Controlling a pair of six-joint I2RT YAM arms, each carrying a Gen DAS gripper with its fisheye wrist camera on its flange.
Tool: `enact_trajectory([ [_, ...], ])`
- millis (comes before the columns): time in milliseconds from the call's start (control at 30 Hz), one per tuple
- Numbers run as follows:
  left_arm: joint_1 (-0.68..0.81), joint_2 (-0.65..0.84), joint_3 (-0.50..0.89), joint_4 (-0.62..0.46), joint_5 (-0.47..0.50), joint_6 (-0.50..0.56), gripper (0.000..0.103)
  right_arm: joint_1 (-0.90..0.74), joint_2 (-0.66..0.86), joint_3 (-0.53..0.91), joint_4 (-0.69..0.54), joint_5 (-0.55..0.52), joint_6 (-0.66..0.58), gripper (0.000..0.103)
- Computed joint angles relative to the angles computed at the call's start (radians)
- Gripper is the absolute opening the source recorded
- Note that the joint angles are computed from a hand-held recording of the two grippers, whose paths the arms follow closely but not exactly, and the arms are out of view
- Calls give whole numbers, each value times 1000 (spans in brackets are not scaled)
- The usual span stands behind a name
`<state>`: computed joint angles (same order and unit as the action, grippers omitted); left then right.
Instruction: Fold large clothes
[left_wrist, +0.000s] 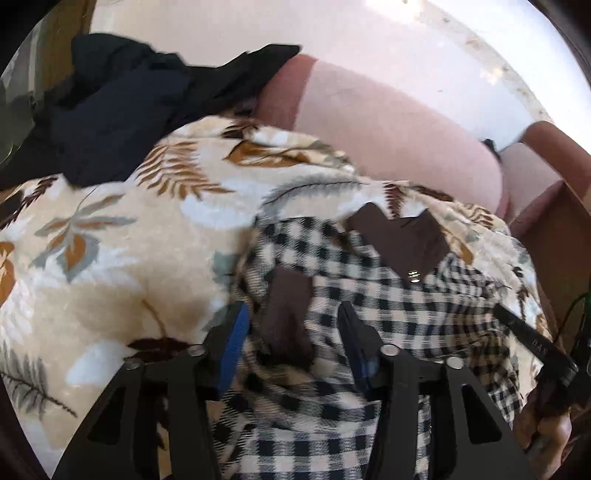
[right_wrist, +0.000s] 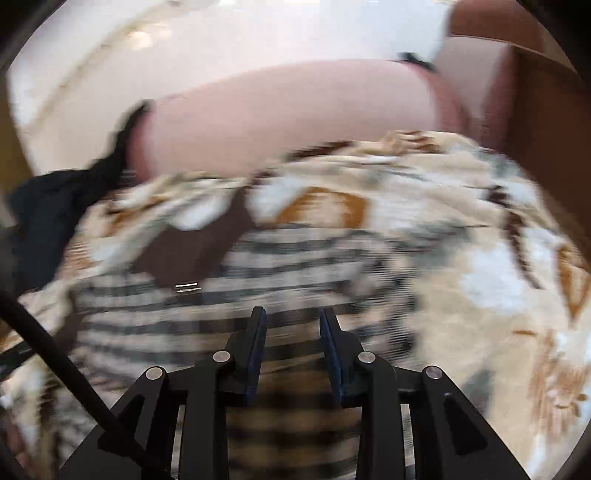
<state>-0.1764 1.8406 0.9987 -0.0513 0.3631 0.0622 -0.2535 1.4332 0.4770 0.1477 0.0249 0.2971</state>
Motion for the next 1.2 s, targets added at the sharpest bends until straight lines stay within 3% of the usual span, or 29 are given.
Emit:
enact_trajectory([
  [133,-56,77,46,-52,-28,43,57,73,104,31,23,-205,3,33],
  [200,-98,119,66,-90,-137,78,57,66,212,87,-15,-316,-24,35],
  [333,-123,124,40,-64,-210,110,57,20,275,113,-44,-283,-22,26],
  [467,-79,76,8,-69,-115,83,57,41,124,39,-18,-75,2,35],
  [567,-58,74,1,-80,-102,111,63,-48,128,27,-7,-208,-4,36],
  [700,-34,100,-5,-77,-98,134,64,-133,175,44,-57,-121,-2,32],
  [767,-29,61,-47,-54,-114,165,67,-183,131,23,-68,-161,-3,33],
  [867,16,3,-107,-39,-82,207,67,-200,-38,-48,-129,-102,-43,51],
  [967,74,-18,-124,-66,-58,212,68,-237,-186,-107,-228,-83,-68,52],
  [1100,168,3,-103,-160,-12,202,68,-433,-335,-187,-328,-139,-109,55],
  [1200,232,-2,-122,-202,45,233,68,-677,-372,-215,-415,-253,-242,55],
])
